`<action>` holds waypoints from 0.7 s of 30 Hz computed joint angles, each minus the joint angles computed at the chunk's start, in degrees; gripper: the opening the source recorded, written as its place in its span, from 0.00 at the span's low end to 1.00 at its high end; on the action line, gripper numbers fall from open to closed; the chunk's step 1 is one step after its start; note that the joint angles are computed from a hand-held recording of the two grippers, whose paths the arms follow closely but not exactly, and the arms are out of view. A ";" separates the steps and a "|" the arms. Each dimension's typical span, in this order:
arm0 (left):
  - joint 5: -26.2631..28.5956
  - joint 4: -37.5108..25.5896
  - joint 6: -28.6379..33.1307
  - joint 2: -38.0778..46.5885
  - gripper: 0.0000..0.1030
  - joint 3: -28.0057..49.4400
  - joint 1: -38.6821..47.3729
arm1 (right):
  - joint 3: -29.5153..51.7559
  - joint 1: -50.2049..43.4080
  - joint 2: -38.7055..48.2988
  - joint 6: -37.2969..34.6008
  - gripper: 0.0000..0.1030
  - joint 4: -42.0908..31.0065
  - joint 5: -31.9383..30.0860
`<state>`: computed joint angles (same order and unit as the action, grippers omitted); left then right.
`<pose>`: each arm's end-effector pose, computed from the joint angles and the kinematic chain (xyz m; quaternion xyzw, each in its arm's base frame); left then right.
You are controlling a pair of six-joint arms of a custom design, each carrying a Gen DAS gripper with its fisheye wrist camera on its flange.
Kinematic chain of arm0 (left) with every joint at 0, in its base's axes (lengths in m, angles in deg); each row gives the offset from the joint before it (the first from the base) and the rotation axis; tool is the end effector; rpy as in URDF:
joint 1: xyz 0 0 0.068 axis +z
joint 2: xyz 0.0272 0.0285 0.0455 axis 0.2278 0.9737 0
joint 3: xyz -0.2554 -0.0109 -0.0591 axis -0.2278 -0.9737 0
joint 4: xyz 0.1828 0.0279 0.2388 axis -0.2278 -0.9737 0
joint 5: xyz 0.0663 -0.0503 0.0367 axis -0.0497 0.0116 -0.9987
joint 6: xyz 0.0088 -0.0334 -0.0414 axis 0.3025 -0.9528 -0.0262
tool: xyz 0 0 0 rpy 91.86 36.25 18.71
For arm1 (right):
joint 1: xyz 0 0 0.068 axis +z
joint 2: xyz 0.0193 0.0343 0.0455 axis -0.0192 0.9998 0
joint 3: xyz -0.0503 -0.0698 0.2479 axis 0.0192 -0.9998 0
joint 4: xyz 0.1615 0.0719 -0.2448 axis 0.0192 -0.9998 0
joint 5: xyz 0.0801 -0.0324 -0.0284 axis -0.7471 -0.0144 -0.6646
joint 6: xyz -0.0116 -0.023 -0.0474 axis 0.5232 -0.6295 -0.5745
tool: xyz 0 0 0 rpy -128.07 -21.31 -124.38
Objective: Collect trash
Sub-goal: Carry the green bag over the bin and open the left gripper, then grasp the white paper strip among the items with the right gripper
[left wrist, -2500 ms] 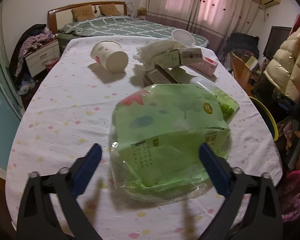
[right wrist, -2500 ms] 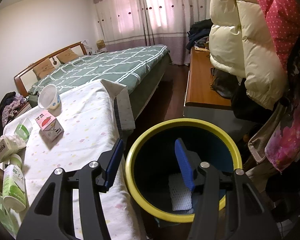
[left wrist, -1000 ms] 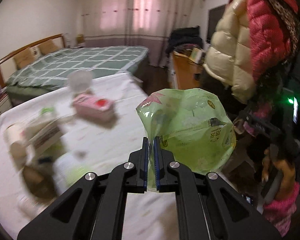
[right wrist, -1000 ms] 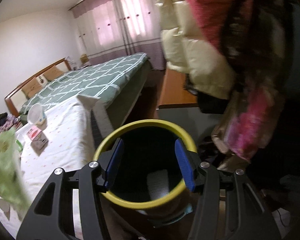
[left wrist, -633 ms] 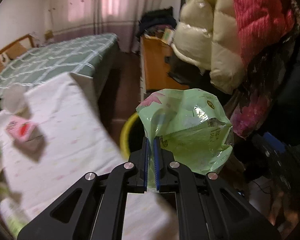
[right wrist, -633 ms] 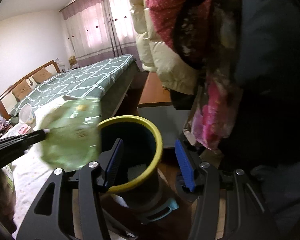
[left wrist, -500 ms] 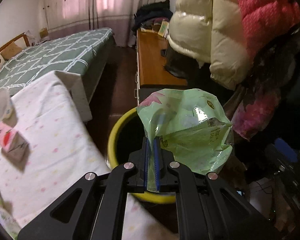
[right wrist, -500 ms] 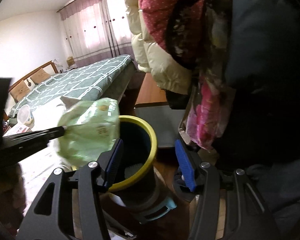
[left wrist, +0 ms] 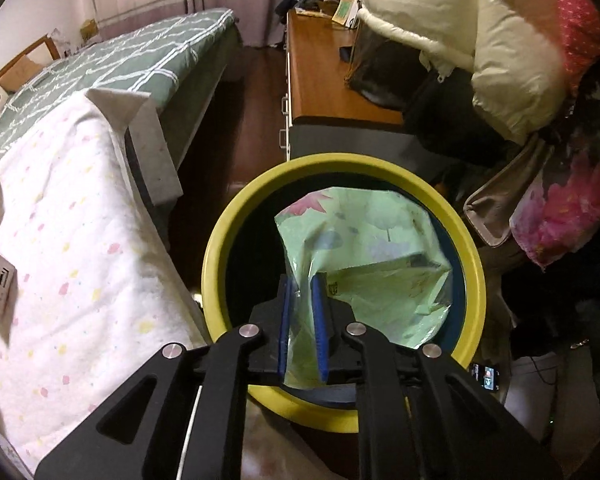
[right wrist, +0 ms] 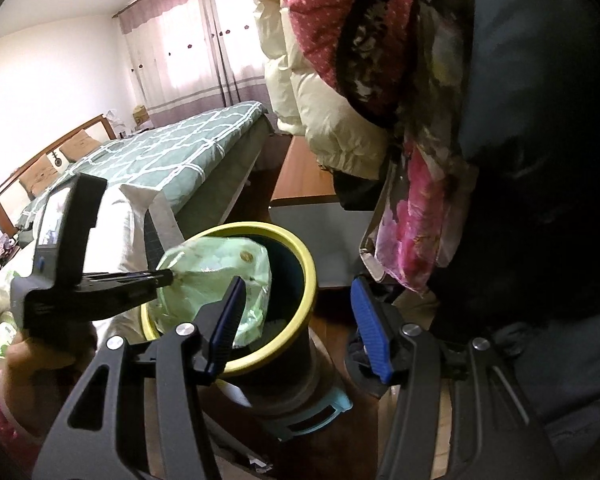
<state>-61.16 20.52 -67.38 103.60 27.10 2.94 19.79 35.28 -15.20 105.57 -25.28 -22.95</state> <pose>0.3440 -0.0607 0.1617 -0.0122 0.9632 -0.0334 0.2664 0.2182 0.1479 0.1645 -0.0260 0.8934 0.1053 0.4359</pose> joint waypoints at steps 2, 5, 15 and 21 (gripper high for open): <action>0.11 0.36 0.13 0.25 0.56 0.04 0.17 | 0.10 0.19 -0.38 -0.03 0.51 -0.43 0.26; -2.99 2.76 1.12 -0.71 0.76 -1.19 -1.31 | -0.03 0.03 -1.26 0.05 0.51 -0.88 0.47; 0.57 -1.23 0.11 -11.22 0.76 -5.08 2.26 | -1.11 0.77 -4.04 0.33 0.56 -1.51 0.98; 0.31 -9.65 0.10 -35.32 0.82 -13.82 6.32 | 0.15 3.27 -0.69 0.75 0.57 -0.53 0.50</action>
